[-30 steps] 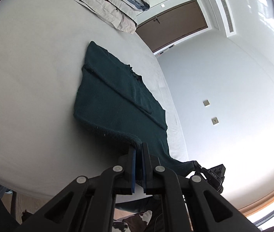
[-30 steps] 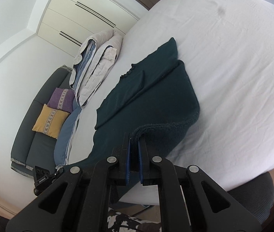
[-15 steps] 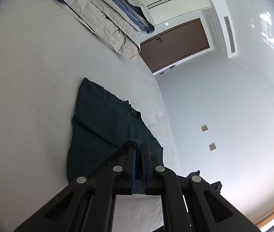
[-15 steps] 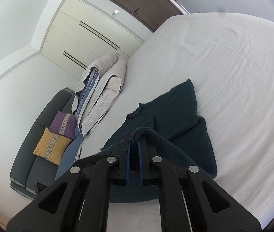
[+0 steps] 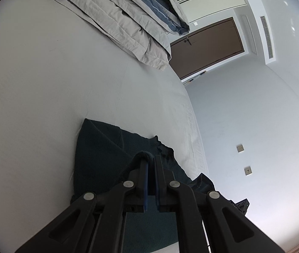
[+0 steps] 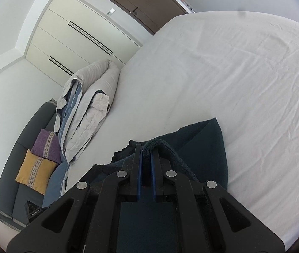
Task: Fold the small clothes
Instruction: 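Grasp the sweater hem with both tools and fold it up toward the collar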
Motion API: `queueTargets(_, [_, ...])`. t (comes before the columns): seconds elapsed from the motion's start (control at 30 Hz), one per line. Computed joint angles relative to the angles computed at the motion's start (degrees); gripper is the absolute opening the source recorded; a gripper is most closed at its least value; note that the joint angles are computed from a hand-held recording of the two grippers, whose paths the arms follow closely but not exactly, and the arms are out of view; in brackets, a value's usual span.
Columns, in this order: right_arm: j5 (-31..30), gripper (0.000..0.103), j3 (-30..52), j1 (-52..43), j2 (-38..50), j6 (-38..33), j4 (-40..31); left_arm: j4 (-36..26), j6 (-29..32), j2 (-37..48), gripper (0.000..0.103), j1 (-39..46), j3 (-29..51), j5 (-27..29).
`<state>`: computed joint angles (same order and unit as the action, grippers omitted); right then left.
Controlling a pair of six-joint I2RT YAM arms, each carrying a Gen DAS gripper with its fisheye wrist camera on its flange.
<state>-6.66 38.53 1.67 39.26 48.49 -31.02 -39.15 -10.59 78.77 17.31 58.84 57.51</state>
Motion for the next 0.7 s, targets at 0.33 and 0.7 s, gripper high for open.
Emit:
queueTargets(0.33, [-2.3, 0.006, -2.5, -6.9, 27.2, -1.5, 20.7, 12.6, -7.4, 15.1, 0.007, -8.8, 3.9, -11.5])
queueTargets(0.7, [-1.2, 0.019, -4.8, -7.0, 33.1, -1.8, 28.7, 16.0, -9.6, 14.8, 0.063, -9.0, 2.2, -13.5])
